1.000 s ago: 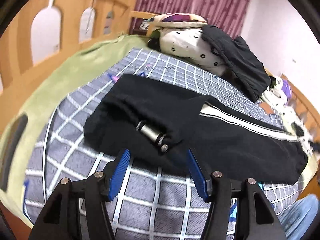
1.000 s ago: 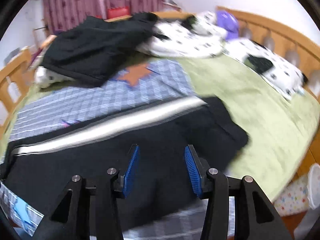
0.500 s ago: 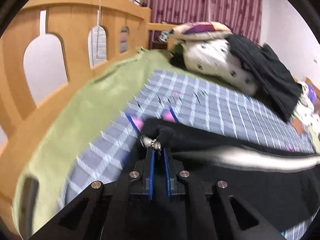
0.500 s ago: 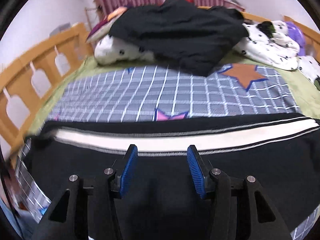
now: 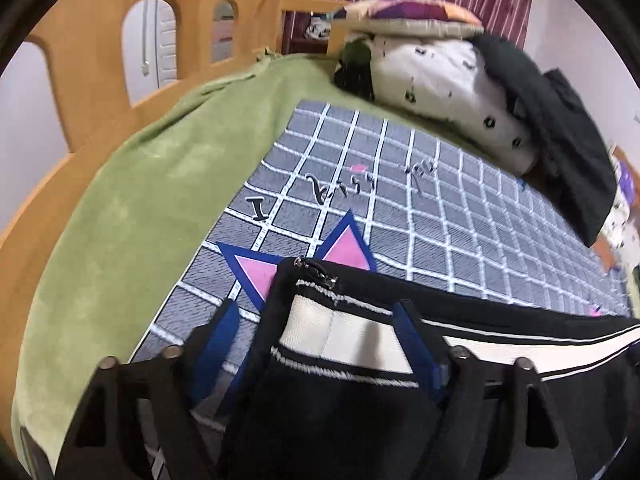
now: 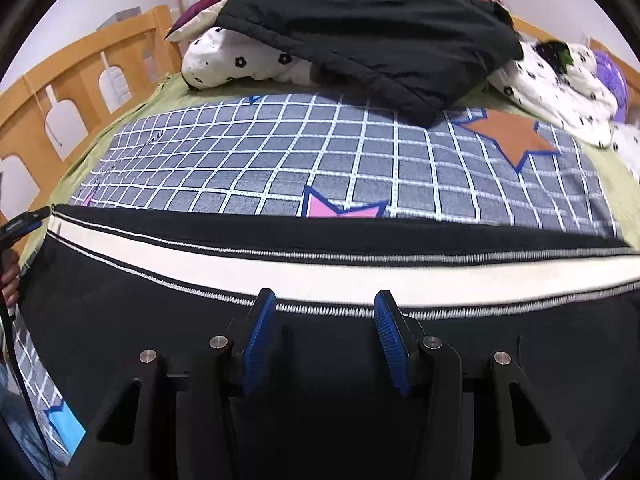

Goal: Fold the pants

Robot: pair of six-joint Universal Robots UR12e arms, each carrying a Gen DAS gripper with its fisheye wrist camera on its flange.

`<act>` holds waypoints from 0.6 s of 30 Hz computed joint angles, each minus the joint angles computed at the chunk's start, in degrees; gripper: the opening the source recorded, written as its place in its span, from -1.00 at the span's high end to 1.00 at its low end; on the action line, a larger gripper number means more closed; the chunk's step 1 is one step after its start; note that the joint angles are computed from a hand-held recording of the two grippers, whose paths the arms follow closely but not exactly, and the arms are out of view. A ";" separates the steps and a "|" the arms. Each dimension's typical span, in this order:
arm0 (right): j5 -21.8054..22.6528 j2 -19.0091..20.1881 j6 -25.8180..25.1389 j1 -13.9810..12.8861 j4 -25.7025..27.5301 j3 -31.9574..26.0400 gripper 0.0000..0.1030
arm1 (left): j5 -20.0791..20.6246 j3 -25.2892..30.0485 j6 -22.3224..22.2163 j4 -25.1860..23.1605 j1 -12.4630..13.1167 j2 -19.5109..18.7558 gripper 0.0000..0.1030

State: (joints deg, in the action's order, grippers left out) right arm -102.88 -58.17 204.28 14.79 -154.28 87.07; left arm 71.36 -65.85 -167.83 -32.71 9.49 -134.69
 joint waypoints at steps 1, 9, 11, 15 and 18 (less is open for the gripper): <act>-0.51 0.07 -1.32 0.03 -0.57 -0.03 0.01 | 0.64 0.70 0.32 -1.00 -0.20 -0.34 0.32; 1.34 2.14 -14.52 -1.08 -2.91 -2.52 -0.24 | 3.71 0.59 1.65 -0.46 -1.08 0.11 0.57; 3.10 3.55 -18.17 -1.52 -1.66 -4.60 -0.24 | 4.85 0.43 2.23 -0.38 -1.27 0.10 0.57; 4.98 6.46 -21.72 -2.13 3.25 -8.71 -0.23 | 5.38 0.31 2.21 -0.37 -1.27 -0.04 0.57; 4.31 7.86 -24.00 -2.09 4.00 -9.51 -0.04 | 5.64 0.00 3.27 0.44 -1.31 0.02 0.57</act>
